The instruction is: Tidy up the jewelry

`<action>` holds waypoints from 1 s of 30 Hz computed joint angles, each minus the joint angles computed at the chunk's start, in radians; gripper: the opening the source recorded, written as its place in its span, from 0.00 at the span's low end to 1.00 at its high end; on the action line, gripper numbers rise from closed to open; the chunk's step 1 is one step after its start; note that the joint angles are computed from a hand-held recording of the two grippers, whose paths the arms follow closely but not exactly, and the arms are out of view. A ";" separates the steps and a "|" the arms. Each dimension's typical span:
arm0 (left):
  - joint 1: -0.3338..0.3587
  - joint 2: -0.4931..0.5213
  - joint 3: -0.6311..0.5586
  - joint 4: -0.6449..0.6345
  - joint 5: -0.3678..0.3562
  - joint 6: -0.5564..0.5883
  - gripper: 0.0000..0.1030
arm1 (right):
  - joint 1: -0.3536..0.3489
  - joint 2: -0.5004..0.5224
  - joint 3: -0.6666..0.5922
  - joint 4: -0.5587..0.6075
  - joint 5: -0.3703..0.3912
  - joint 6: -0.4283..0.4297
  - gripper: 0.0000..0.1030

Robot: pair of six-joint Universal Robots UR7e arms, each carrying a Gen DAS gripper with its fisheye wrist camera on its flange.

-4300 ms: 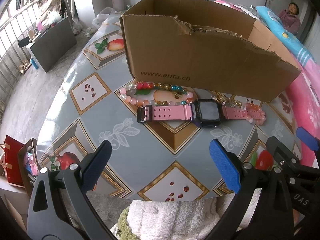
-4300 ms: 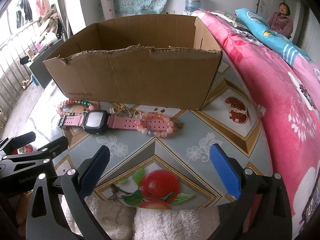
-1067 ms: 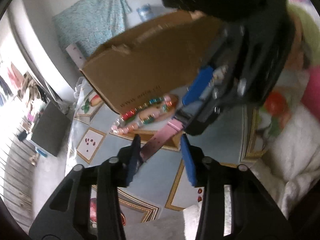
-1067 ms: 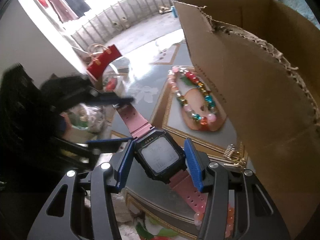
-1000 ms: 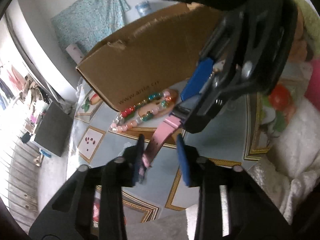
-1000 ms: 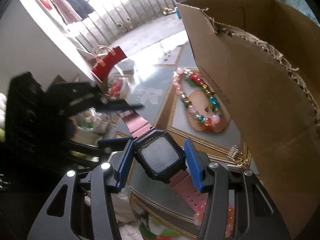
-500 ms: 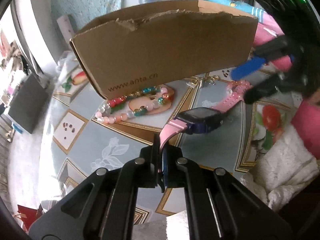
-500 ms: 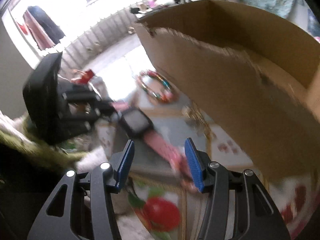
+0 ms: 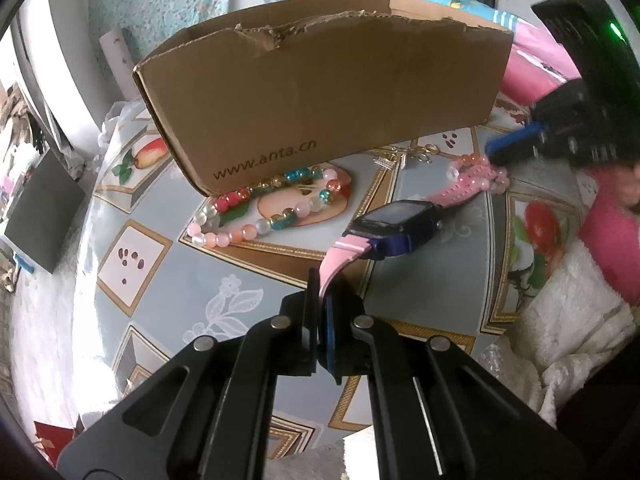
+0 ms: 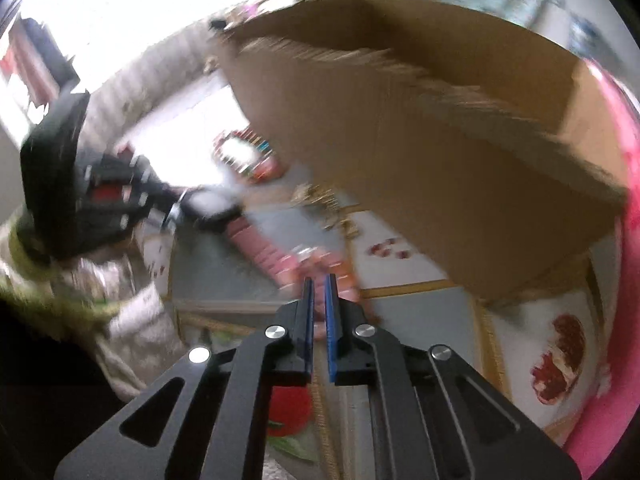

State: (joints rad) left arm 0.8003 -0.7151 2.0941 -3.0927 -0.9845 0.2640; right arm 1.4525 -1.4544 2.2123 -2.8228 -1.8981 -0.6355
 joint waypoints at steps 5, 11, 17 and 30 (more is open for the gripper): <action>0.003 0.001 0.002 -0.011 -0.009 0.015 0.02 | -0.044 -0.042 -0.002 -0.041 0.044 0.089 0.05; 0.007 -0.004 0.008 -0.017 -0.018 0.019 0.02 | -0.018 -0.050 0.012 -0.021 0.046 0.092 0.19; 0.012 -0.006 0.006 -0.016 -0.026 0.027 0.02 | 0.088 0.104 0.056 -0.182 -0.157 -0.062 0.38; 0.021 -0.011 0.016 -0.041 -0.045 0.050 0.03 | 0.033 0.008 0.034 -0.154 -0.091 0.121 0.09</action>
